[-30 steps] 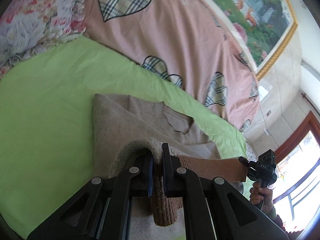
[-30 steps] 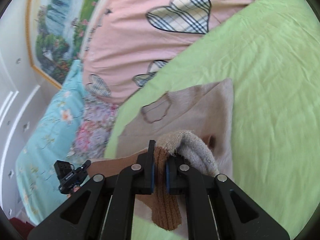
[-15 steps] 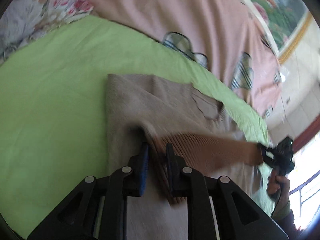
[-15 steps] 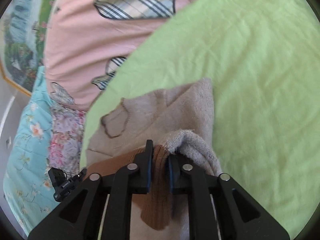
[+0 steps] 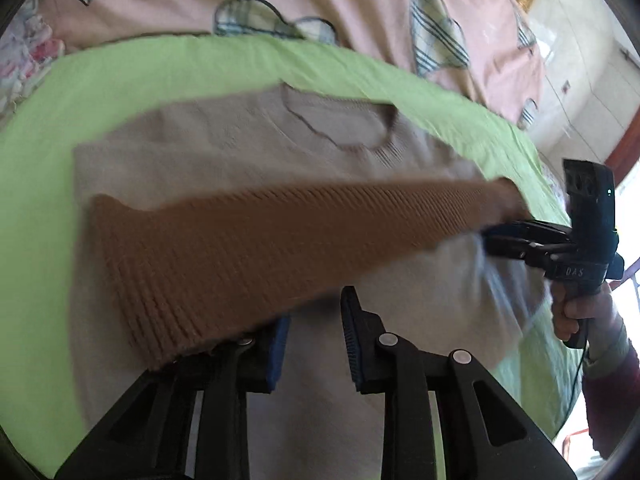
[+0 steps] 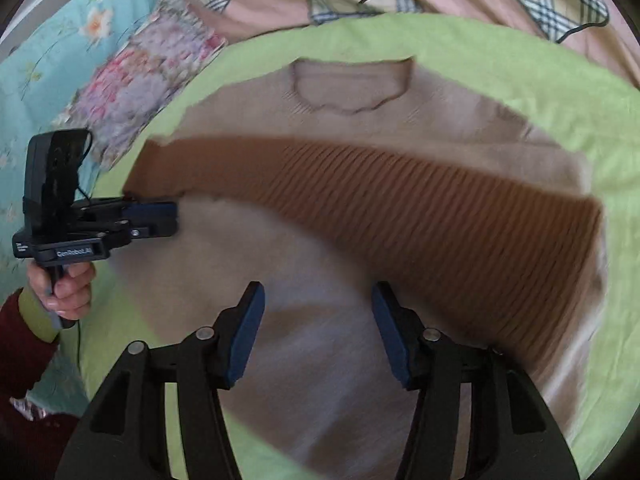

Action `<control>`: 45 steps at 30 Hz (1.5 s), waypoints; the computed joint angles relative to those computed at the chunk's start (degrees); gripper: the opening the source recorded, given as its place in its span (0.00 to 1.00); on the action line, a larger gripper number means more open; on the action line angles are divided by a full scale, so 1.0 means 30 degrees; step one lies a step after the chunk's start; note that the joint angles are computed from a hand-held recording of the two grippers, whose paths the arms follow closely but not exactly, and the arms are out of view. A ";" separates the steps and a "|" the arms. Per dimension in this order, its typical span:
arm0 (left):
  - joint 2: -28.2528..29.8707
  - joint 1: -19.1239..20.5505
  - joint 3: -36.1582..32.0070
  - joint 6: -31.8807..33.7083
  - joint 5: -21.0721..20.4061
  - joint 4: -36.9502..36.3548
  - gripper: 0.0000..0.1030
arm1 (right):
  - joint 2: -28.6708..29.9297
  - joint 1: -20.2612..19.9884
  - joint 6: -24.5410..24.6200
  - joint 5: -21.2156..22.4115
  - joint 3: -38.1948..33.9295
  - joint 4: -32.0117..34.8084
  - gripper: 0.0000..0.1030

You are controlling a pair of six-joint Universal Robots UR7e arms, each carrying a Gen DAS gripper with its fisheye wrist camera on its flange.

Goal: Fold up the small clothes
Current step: 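Lay the hem over the collar and open both tools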

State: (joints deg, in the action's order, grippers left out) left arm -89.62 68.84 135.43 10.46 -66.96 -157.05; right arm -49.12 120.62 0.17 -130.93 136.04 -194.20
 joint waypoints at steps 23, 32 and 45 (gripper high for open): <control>-0.3998 0.0981 0.2586 -0.4176 0.0383 -0.2594 0.34 | 0.1019 0.1670 0.4843 -0.2066 0.1761 -0.6256 0.56; -0.9830 -0.0233 0.5993 -0.6405 -0.0039 0.0767 0.41 | 0.3018 0.3503 0.8219 -0.1637 0.2878 -0.7732 0.57; -1.2845 0.0171 0.7175 -0.8047 -0.0457 0.2700 0.48 | 0.4560 0.5219 1.0186 -0.1103 0.2953 -0.8331 0.59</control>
State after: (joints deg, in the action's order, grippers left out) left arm -128.15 69.36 156.96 -13.68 -68.33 -148.95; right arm -35.44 136.28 30.73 -134.24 144.90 -219.19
